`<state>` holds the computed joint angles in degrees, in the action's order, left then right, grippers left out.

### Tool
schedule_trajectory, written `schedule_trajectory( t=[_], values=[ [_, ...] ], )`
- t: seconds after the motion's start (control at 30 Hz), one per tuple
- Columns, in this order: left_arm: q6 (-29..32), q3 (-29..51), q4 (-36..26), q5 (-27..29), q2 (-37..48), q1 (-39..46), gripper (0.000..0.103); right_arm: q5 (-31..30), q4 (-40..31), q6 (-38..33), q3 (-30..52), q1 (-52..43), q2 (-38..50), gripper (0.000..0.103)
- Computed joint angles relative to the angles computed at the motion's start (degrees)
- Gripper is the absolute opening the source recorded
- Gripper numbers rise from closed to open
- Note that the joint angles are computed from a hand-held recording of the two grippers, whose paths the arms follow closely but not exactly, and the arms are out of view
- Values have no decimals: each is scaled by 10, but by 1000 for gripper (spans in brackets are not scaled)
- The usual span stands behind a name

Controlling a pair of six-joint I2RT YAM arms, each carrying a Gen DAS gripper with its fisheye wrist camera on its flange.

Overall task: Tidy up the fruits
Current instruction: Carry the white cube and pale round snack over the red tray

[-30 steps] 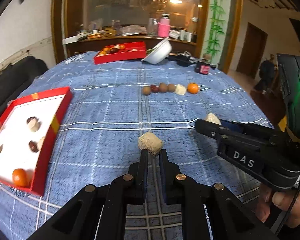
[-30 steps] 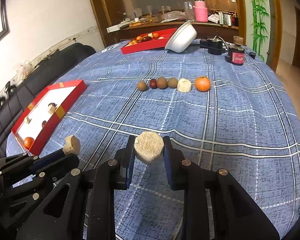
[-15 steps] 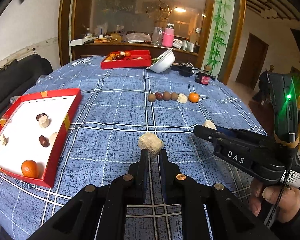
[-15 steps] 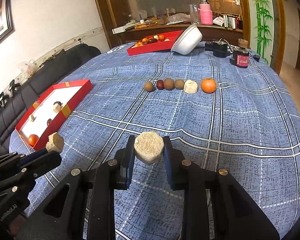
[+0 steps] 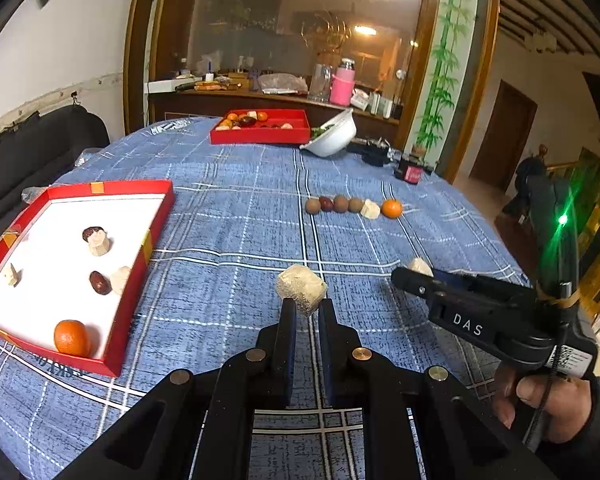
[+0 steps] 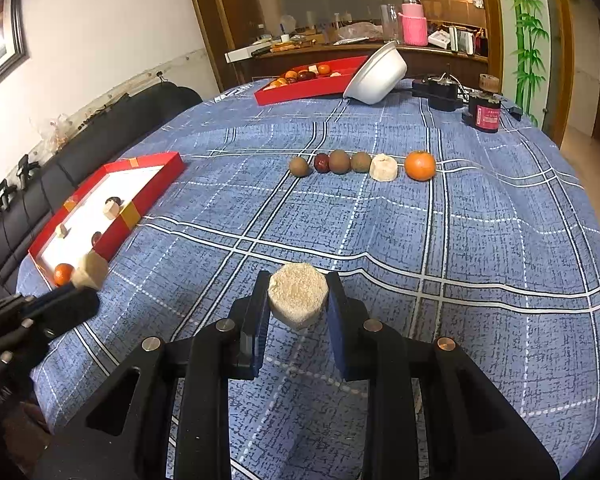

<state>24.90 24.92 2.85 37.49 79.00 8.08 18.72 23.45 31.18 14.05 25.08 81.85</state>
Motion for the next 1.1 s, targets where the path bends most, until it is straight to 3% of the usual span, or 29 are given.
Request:
schedule_trajectory(
  t=[0.5, 0.8, 1.1],
  values=[
    [2, 35, -13, 29, 25, 56, 11, -2, -1, -6, 8, 1, 14, 25],
    [-42, 40, 33, -57, 26, 58, 11, 4, -33, -15, 34, 37, 12, 25],
    [-60, 76, 57, -105, 84, 93, 10, 18, -81, -29, 124, 96, 55, 25]
  ],
)
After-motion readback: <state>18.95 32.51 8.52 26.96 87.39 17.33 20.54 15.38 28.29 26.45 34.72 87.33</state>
